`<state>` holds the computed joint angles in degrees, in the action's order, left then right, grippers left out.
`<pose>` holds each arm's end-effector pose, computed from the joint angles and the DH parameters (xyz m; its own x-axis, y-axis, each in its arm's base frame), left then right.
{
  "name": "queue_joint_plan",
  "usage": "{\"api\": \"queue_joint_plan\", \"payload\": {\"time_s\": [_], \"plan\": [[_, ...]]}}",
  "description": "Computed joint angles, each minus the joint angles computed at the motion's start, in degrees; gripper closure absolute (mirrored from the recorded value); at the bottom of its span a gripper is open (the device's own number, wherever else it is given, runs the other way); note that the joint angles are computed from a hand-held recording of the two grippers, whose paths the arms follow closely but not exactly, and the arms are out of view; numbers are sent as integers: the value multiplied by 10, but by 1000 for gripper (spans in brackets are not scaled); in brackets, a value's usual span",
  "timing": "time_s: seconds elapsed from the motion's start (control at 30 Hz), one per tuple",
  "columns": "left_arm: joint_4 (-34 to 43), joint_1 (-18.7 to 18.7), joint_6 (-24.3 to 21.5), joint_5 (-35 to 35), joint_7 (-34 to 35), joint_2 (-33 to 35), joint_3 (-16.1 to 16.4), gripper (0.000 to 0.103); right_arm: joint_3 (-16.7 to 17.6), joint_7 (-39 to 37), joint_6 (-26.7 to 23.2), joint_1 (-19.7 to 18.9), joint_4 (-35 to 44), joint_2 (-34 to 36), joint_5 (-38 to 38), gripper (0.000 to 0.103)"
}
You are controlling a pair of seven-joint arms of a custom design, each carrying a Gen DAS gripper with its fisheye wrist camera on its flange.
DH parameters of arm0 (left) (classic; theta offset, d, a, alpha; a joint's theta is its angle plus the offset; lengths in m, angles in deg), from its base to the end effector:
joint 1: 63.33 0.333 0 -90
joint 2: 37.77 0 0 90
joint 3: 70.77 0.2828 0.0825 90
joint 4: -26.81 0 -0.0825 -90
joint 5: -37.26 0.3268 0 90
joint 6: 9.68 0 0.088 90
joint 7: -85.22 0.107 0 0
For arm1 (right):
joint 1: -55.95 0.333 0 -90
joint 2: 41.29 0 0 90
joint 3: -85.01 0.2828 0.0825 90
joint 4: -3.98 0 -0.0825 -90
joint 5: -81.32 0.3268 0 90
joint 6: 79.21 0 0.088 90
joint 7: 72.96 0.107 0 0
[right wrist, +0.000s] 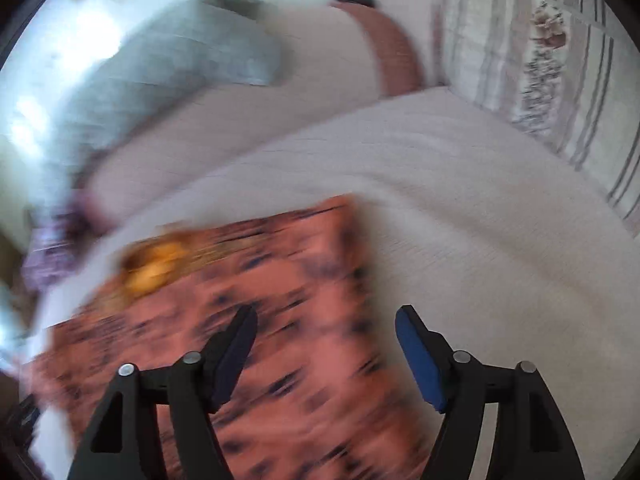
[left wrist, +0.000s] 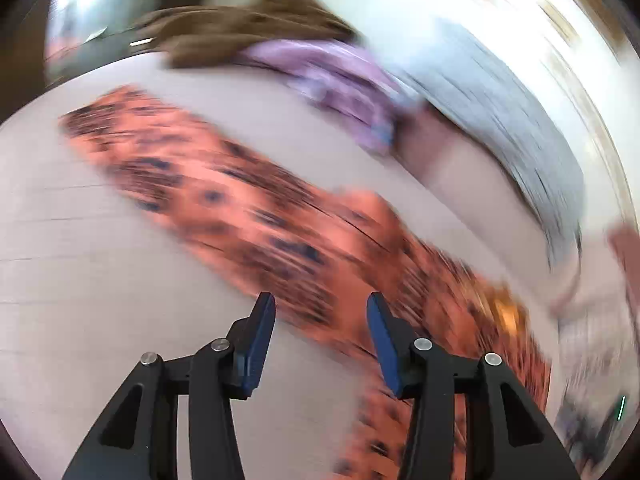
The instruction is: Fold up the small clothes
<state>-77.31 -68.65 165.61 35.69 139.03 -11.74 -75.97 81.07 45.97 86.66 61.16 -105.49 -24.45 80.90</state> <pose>0.6301 -0.1065 0.3910 0.2893 -0.8356 0.4671 -0.6593 -0.5277 -0.5356 0.6088 0.0176 0.4267 -0.3466 -0.8935 -0.2856 -0.6880 0.4491 -0.5701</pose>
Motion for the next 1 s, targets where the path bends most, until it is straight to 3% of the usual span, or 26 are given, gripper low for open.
{"api": "queue_joint_plan", "payload": {"time_s": [0.03,0.07,0.13,0.23,0.3,0.37,0.43,0.47,0.53,0.63,0.7,0.8,0.87,0.9,0.97,1.0], "plan": [[-3,19,2,-17,-6,0,-6,55,32,-42,22,-19,-34,-21,29,18],[-8,58,11,-50,-3,4,-32,55,67,-110,39,-28,-68,-41,70,18],[1,129,15,-110,4,23,-83,55,81,-132,59,-8,-120,-66,44,18],[45,175,0,-156,4,62,-101,55,48,-114,47,46,-153,-67,-4,17],[72,213,11,-185,27,91,-138,55,-9,-40,87,95,-188,-66,-91,17],[101,214,4,-189,30,109,-132,55,-29,1,85,112,-190,-71,-138,16],[122,194,-7,-182,21,119,-106,56,-19,9,91,105,-199,-74,-140,15],[132,174,-20,-174,7,120,-80,67,-14,5,93,98,-200,-73,-138,14],[158,120,-96,-109,-55,117,2,99,-13,10,91,96,-195,-70,-146,14],[174,64,-134,-47,-91,108,66,99,-19,27,79,104,-168,-52,-163,14],[166,-7,-118,53,-130,82,131,99,-20,35,80,105,-167,-50,-170,14],[160,-115,-62,203,-165,41,199,99,-10,24,92,94,-177,-54,-158,14],[180,-162,-36,273,-153,33,198,99,-10,22,97,93,-179,-53,-154,13],[197,-175,-32,298,-132,34,180,99,-8,19,100,91,-181,-54,-149,13],[233,-187,-34,323,-69,52,118,98,0,8,107,84,-186,-56,-135,13],[251,-180,-46,311,-19,68,69,97,2,4,110,83,-188,-57,-128,13]]}}
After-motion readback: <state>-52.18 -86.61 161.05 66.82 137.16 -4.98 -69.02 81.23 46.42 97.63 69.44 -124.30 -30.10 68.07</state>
